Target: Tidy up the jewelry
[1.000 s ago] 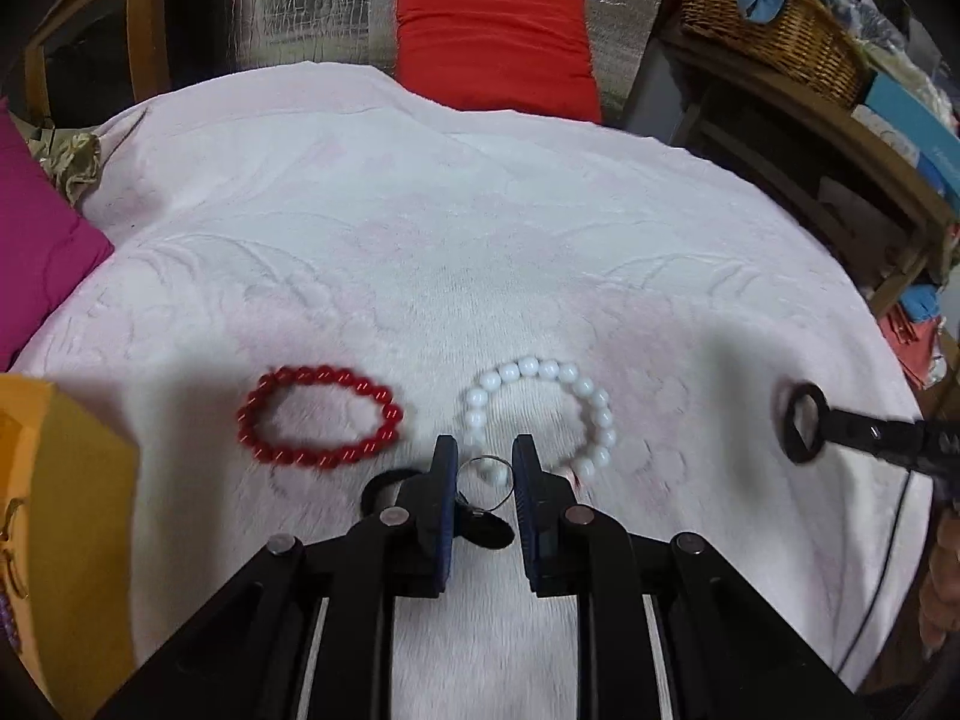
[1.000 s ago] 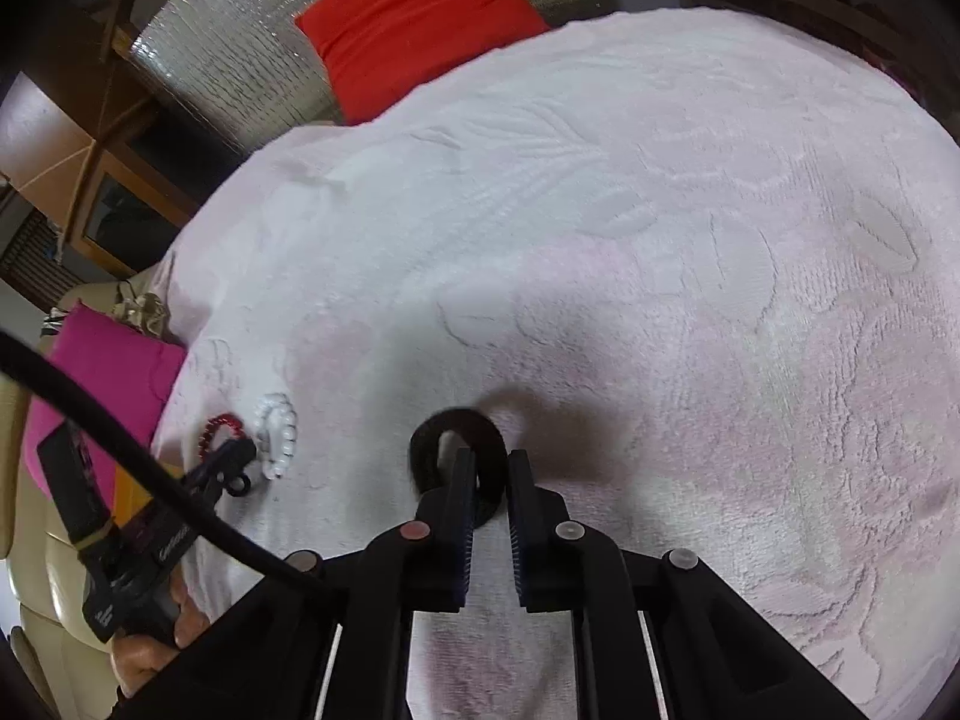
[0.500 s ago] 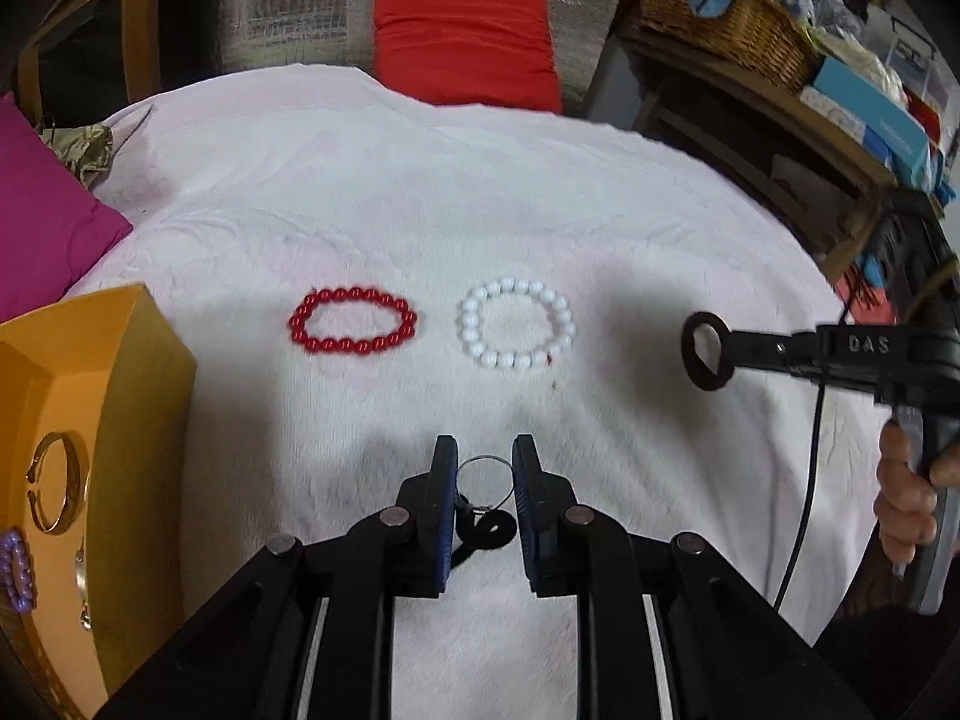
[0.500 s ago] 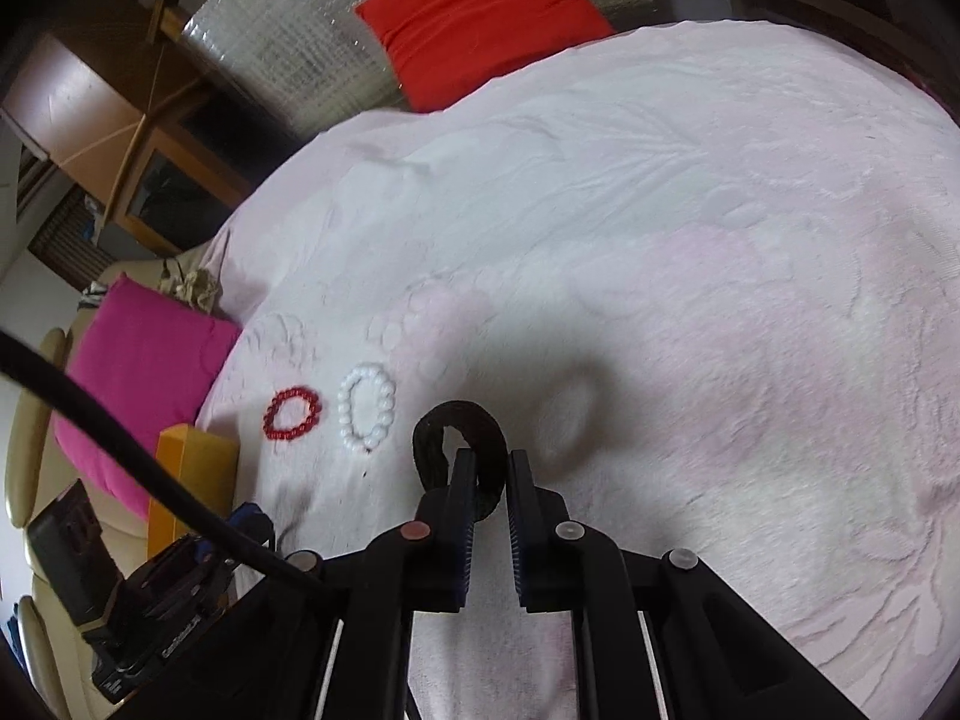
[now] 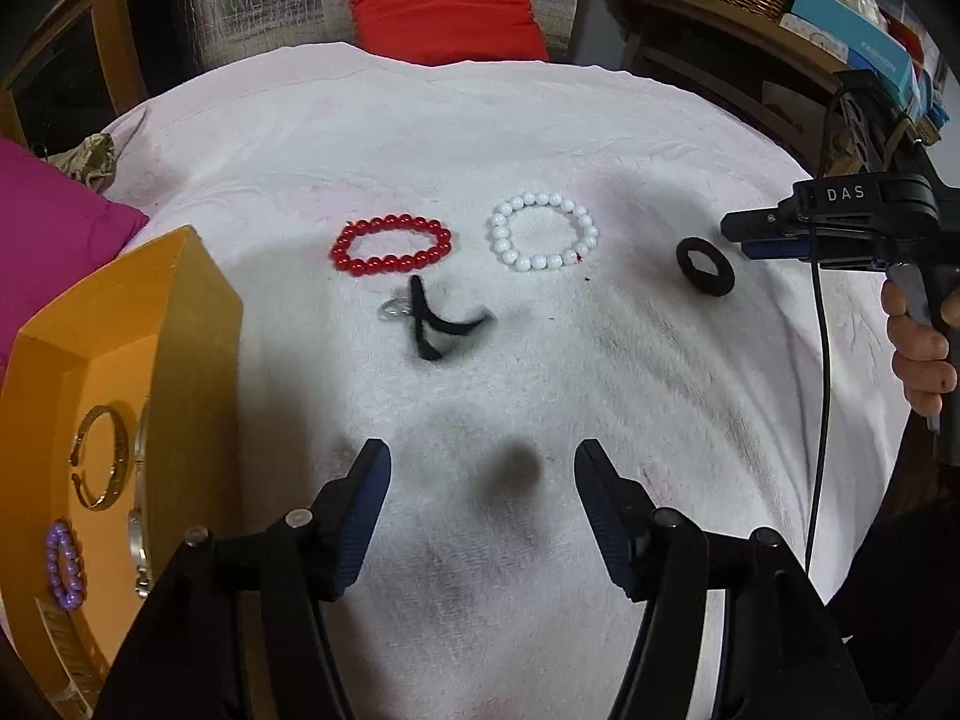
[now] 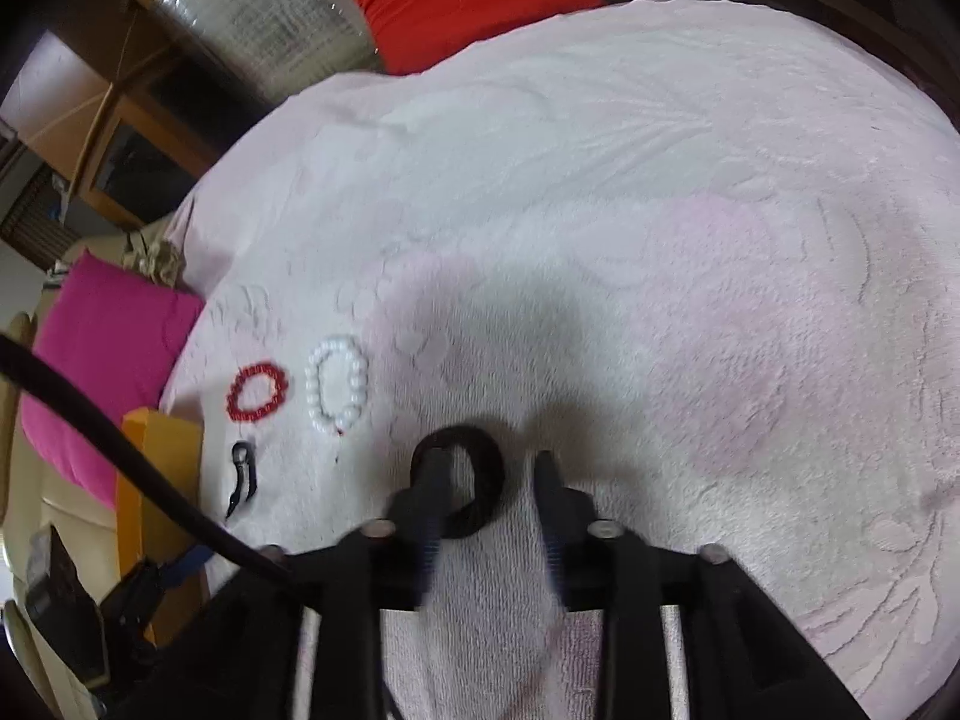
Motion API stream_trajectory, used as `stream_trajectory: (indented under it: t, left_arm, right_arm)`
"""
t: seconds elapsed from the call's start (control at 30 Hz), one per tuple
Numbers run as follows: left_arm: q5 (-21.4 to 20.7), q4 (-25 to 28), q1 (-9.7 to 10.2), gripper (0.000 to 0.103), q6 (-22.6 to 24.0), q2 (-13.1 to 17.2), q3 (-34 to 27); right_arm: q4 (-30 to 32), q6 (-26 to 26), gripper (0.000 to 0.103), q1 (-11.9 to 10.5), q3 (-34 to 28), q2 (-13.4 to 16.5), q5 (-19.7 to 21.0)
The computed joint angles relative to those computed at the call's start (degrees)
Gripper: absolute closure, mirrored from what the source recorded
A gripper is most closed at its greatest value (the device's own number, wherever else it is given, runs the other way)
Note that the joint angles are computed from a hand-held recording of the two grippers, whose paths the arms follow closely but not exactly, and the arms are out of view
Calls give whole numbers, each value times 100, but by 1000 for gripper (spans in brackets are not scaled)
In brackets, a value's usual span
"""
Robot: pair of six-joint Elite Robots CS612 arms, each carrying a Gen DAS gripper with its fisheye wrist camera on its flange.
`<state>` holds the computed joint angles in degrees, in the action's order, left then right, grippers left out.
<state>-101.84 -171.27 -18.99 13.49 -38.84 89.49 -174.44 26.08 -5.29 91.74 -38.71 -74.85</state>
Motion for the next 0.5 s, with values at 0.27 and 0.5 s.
stream_trajectory:
  t: [0.27,0.5]
  left_arm:
    - [214,-440,13,38,-770,148,-242]
    - [306,-142,-62,38,-1373,367,-625]
  right_arm:
    - [-129,-40,66,-2,23,-4,64]
    - [-66,-78,66,12,1,23,56]
